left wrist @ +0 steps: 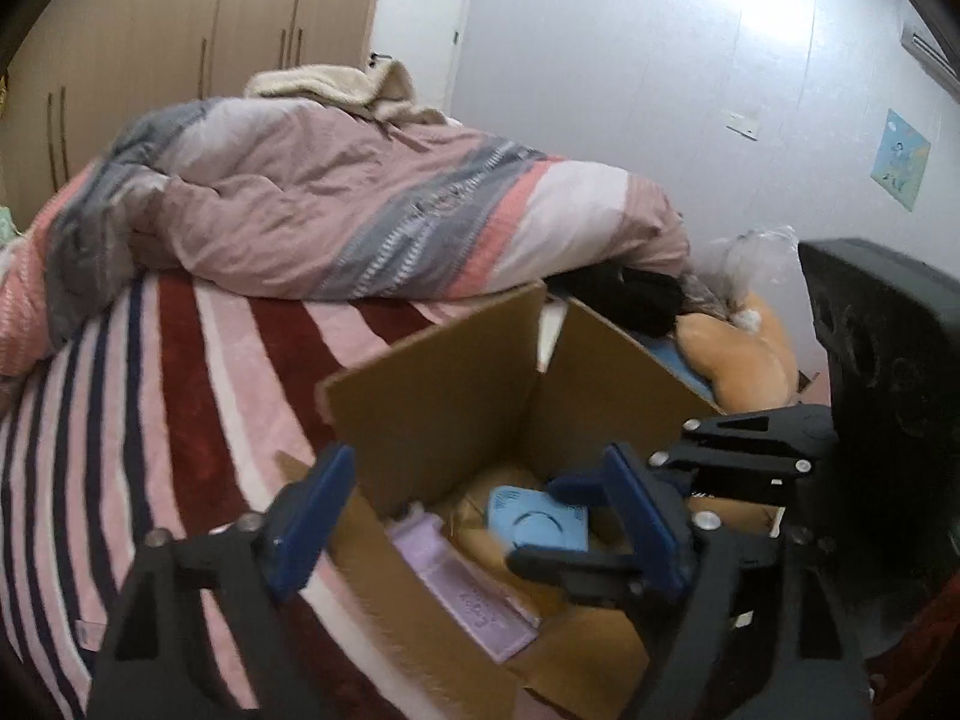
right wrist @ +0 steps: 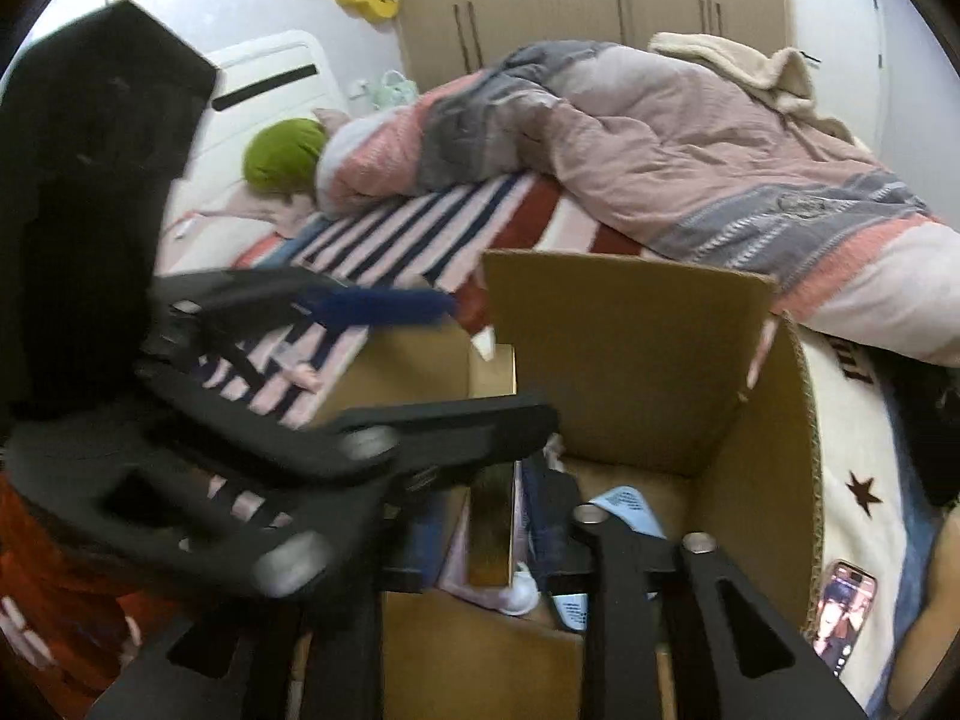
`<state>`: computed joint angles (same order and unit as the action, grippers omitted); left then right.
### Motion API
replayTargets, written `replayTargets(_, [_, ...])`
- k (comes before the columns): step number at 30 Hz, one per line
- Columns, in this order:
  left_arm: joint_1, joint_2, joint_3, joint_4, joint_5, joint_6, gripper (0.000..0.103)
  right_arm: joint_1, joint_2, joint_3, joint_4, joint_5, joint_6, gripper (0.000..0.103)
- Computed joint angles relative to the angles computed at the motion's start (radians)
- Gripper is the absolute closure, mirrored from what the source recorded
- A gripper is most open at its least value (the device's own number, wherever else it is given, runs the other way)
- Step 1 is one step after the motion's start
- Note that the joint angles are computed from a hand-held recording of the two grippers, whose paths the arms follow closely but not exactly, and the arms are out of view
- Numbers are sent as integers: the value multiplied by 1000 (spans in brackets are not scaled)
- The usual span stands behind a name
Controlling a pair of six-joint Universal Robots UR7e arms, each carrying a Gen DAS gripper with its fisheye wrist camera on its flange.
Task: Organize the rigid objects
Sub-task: 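Lower the gold item into the cardboard box and open the right gripper, then move the right gripper to the white power bank and grasp it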
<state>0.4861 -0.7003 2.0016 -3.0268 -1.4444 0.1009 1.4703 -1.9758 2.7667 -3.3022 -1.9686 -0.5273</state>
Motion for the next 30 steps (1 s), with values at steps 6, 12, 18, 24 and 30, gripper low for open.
replayTargets(6, [29,-71,34,0,19,-8,20,8,-31,0,42,1,23,66])
replayTargets(12, [63,-202,114,-24,77,0,20,147,83,-26,-3,-76,83,65])
replayTargets(18, [110,-339,205,-49,177,37,20,314,343,-94,-116,-127,129,65])
replayTargets(24, [203,-420,262,-69,220,77,20,363,658,-204,-202,-133,173,65])
replayTargets(30, [306,-413,277,-93,222,118,20,298,921,-291,-353,-196,215,65])
